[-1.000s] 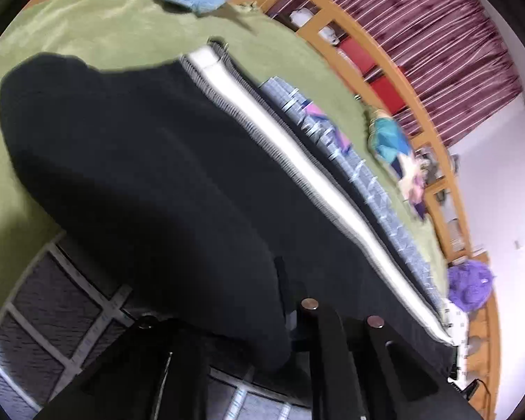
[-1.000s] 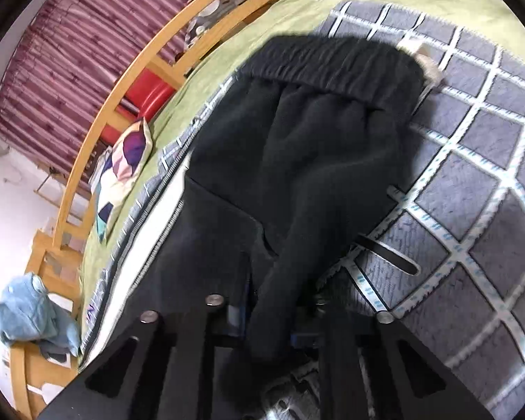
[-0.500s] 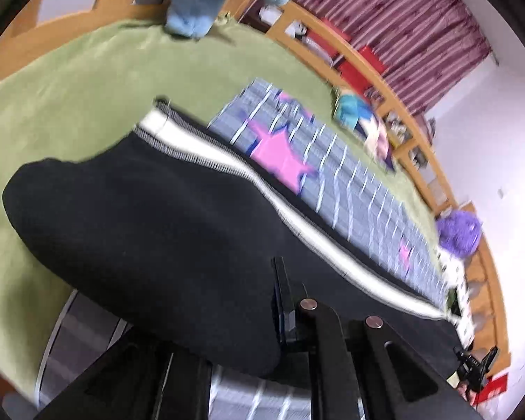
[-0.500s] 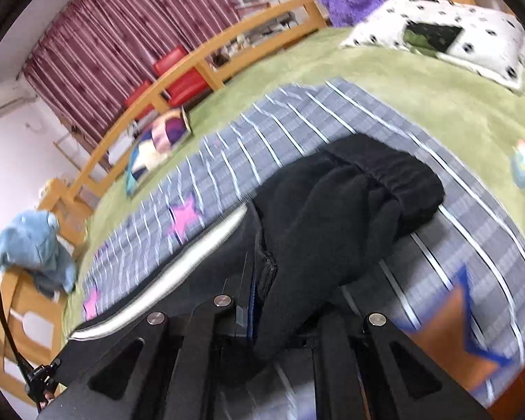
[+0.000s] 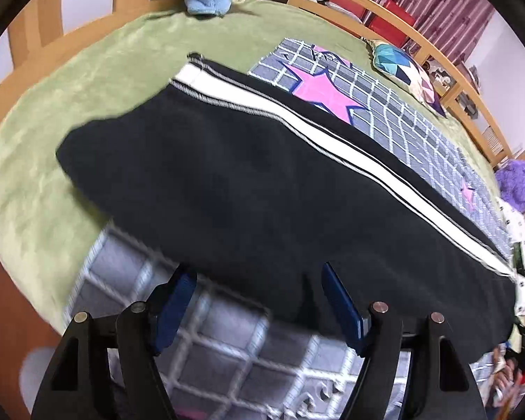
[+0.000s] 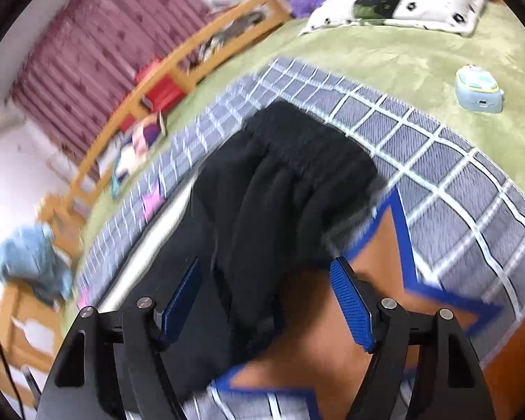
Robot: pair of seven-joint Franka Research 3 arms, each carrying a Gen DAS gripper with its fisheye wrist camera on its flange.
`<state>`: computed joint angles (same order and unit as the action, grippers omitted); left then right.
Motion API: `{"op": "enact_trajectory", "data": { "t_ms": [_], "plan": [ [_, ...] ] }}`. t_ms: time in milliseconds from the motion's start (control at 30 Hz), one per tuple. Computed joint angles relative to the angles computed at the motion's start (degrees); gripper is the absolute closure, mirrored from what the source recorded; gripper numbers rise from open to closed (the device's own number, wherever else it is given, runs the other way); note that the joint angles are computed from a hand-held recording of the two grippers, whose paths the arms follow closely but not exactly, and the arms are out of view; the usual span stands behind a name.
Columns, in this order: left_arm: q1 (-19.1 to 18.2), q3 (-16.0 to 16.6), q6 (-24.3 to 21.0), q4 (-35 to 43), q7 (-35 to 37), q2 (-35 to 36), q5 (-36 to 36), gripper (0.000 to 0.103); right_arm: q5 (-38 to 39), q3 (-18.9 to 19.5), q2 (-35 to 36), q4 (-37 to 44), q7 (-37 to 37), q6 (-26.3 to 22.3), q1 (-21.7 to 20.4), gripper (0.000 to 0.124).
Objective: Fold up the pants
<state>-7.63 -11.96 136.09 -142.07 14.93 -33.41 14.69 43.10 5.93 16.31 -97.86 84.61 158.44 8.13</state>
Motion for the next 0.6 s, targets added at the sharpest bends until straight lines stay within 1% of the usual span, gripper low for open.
{"op": "enact_trajectory", "data": {
  "t_ms": [33,67,100,133,167,200,233,267,300,333,367,400,467,500,533,567,600],
  "plan": [
    [-0.18,-0.16,0.54,-0.28,-0.87,-0.33,-0.49,0.031,3.48,1.27,2.36,2.89,-1.06,-0.99,-1.39,0.049],
    [-0.05,-0.55,1.12,0.13,-1.92,0.12,-0.59,0.031,5.33,1.99,4.82,5.82,-0.99,-1.96,-2.05,0.050],
    [0.09,-0.96,1.50,0.28,-2.91,0.21,-0.44,0.031,3.84,1.21,8.03,9.60,2.46,-3.47,-1.40,0.058],
    [0.16,-1.42,1.33,0.52,-3.71,0.32,-0.16,0.031,0.78,-0.11,10.69,12.95,7.34,-4.78,-0.09,0.071],
    [0.14,-1.74,0.63,1.04,-4.22,0.50,0.09,0.031,-2.33,-1.48,12.77,15.67,11.52,-5.30,1.17,0.082],
    [0.00,-1.95,0.04,1.54,-4.52,0.65,0.34,0.031,-5.79,-3.05,14.42,18.44,14.05,-6.34,2.40,0.099],
    [-0.16,-2.02,-0.73,1.90,-4.51,0.40,0.69,0.031,-8.41,-2.63,14.91,20.59,12.62,-7.24,2.02,0.103],
    [-0.23,-2.24,-1.30,2.07,-4.71,0.04,1.19,0.031,-7.11,-0.20,14.14,20.76,7.42,-5.70,0.11,0.103],
    [-0.13,-2.66,-2.01,2.16,-5.06,-0.55,2.02,0.031,-4.46,2.51,12.69,19.24,2.41,-2.49,-1.85,0.103],
    [-0.08,-2.92,-2.57,2.22,-5.41,-0.93,2.67,0.031,-0.22,5.04,11.11,17.89,-3.48,-0.25,-3.81,0.101],
    [-0.06,-3.12,-3.13,2.02,-5.87,-1.53,3.20,0.031,1.13,5.57,10.28,17.20,-5.36,0.80,-4.20,0.100],
    [-0.13,-3.00,-3.11,1.81,-6.12,-1.74,3.47,0.031,-0.80,4.09,10.14,17.28,-3.64,0.24,-3.23,0.096],
    [-0.48,-2.26,-1.82,0.66,-6.30,-2.28,3.44,0.031,-6.51,-0.58,12.30,20.13,0.71,-5.63,-0.42,0.085],
    [-0.57,-1.90,-1.40,0.34,-6.25,-2.36,3.27,0.031,-11.14,-2.86,14.60,23.78,5.09,-11.53,0.66,0.081],
    [-0.69,-1.55,-1.31,0.08,-6.05,-2.49,3.00,0.031,-16.05,-3.14,16.31,25.51,8.91,-16.01,0.40,0.078],
    [-0.74,-1.18,-0.95,-0.22,-5.65,-2.76,2.92,0.031,-16.94,-1.84,16.65,25.24,9.17,-17.73,-0.88,0.079],
    [-0.67,-1.01,-0.53,-0.55,-5.31,-3.23,3.07,0.031,-13.81,-1.75,15.56,22.97,6.78,-16.97,-1.22,0.078]
  ]
}}
